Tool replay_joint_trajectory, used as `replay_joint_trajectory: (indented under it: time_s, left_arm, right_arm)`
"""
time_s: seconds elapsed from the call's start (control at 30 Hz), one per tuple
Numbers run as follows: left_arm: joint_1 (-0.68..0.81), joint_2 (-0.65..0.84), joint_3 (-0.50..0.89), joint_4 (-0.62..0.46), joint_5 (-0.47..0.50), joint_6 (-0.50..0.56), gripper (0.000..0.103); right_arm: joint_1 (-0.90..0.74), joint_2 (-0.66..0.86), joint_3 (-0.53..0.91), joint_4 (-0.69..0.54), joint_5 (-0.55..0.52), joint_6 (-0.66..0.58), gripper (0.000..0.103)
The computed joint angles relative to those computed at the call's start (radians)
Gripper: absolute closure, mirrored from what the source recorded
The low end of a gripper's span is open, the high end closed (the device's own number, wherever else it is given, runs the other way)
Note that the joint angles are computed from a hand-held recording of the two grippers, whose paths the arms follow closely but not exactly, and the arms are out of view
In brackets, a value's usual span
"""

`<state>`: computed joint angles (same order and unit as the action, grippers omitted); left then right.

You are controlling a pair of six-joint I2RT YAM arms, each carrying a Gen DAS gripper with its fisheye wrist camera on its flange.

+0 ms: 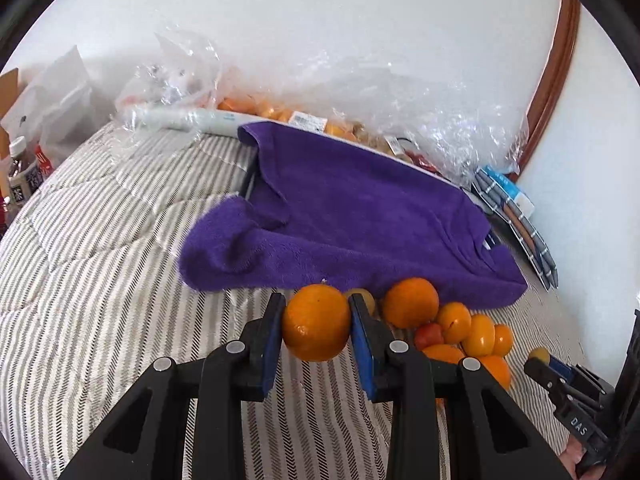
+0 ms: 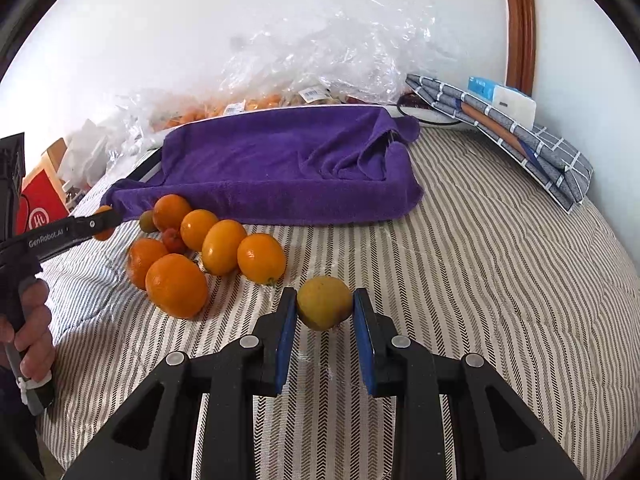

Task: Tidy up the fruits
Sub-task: 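Lift and carry the lemon and tangerine over the purple towel with both tools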

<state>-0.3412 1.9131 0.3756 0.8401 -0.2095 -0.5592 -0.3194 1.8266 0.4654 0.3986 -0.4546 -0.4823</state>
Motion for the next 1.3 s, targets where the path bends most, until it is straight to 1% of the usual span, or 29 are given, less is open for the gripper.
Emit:
replay_joint_trajectory:
  time_s: [0.1, 0.17, 0.23, 0.33, 0.43, 0.47, 0.57, 0.67, 0.73, 0.83, 0.9, 0.93, 1.0, 1.1, 1.2, 1.3]
  left_arm:
    - [-0.009, -0.012, -0.014, 0.022, -0.036, 0.001, 0.073]
    - [-0.006, -0.019, -0.02, 0.03, -0.043, -0.002, 0.073]
    - [-0.002, -0.022, -0.024, 0.037, -0.053, -0.006, 0.073]
    - [0.002, -0.029, -0.04, 0.059, -0.066, -0.013, 0.073]
    - [-0.009, -0.037, -0.055, 0.079, -0.091, -0.011, 0.073]
    - [-0.014, -0.045, -0.059, 0.078, -0.1, -0.007, 0.073]
    - [-0.029, -0.106, -0.087, 0.065, -0.128, 0.007, 0.073]
    - [-0.013, -0.238, -0.08, -0.066, -0.102, -0.002, 0.073]
    - [0.004, -0.301, -0.083, -0.081, -0.075, 0.017, 0.073]
    - [0.017, -0.355, -0.022, -0.178, -0.104, 0.058, 0.073]
    - [0.038, -0.351, 0.035, -0.228, -0.104, 0.072, 0.073]
    - [0.052, -0.337, 0.063, -0.236, -0.095, 0.077, 0.073]
    - [0.069, -0.294, 0.118, -0.239, -0.095, 0.091, 0.073]
    - [0.081, -0.211, 0.21, -0.24, -0.128, 0.109, 0.073]
    - [0.104, -0.124, 0.302, -0.245, -0.121, 0.108, 0.073]
    - [0.125, -0.038, 0.372, -0.25, -0.109, 0.109, 0.073]
  right_arm:
    - [-0.011, -0.016, -0.021, 0.014, -0.034, -0.024, 0.075]
    - [-0.016, -0.029, -0.037, 0.035, -0.04, -0.022, 0.075]
    - [-0.018, -0.031, -0.03, 0.016, -0.046, -0.029, 0.075]
    - [-0.014, -0.036, -0.021, -0.003, -0.034, -0.02, 0.075]
    - [-0.005, -0.053, -0.034, 0.005, -0.02, -0.006, 0.075]
    - [-0.001, -0.064, -0.036, -0.002, -0.016, 0.002, 0.075]
    - [0.019, -0.127, -0.024, -0.076, -0.004, 0.031, 0.075]
    - [0.046, -0.188, -0.012, -0.116, 0.009, 0.066, 0.075]
    - [0.073, -0.211, 0.003, -0.122, 0.024, 0.091, 0.075]
    - [0.111, -0.212, 0.048, -0.124, 0.042, 0.143, 0.075]
    - [0.141, -0.192, 0.099, -0.136, 0.069, 0.173, 0.075]
    - [0.152, -0.176, 0.129, -0.141, 0.074, 0.187, 0.075]
    - [0.171, -0.145, 0.188, -0.148, 0.085, 0.208, 0.075]
    - [0.194, -0.093, 0.267, -0.133, 0.098, 0.236, 0.075]
    - [0.227, -0.033, 0.349, -0.118, 0.146, 0.255, 0.075]
    - [0.251, 0.052, 0.454, -0.136, 0.173, 0.275, 0.075]
